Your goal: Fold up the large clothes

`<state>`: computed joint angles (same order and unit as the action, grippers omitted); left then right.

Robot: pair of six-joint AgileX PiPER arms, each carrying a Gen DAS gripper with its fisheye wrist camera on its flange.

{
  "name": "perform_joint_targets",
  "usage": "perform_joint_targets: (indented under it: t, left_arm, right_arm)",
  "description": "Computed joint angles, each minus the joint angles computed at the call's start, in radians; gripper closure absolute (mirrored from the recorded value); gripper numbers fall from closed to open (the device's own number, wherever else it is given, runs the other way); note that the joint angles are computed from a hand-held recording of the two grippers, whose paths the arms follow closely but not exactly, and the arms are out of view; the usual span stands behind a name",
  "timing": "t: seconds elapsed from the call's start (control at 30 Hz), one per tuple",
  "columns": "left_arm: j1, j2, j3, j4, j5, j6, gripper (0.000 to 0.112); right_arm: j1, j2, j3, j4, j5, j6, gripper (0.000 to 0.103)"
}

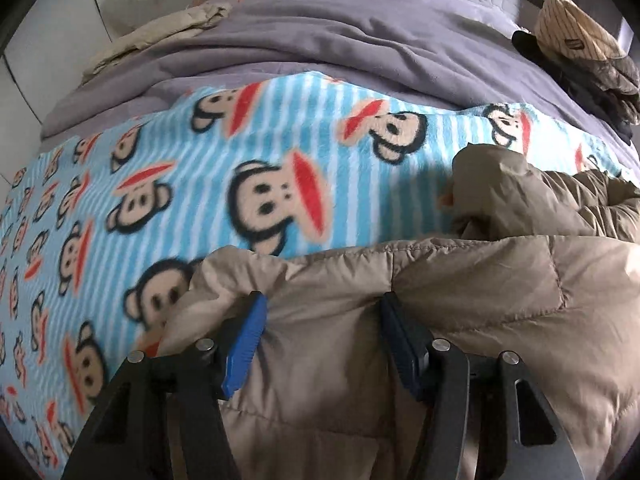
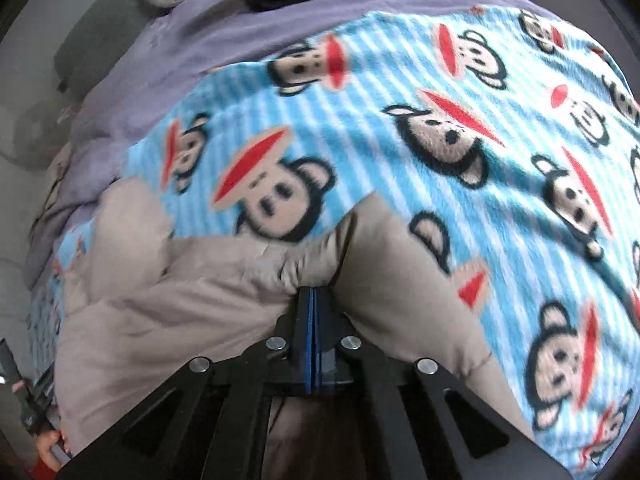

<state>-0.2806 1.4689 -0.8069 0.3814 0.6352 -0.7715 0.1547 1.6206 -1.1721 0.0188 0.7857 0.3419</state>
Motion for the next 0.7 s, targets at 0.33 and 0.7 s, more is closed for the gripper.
perform_joint_targets:
  t: [0.33,0.7]
  left_arm:
    - [0.241,-0.155,0.013,-0.097,0.105,0.188,0.051]
    - [0.176,-0.032,-0.026,0.032,0.191,0.062,0.042]
  right_arm:
    - [-0.014,-0.085,-0.04,-0.174,0.077,0.06,0.103]
    - [0.012,0.091,-0.142,-0.268,0.172,0.124,0.1]
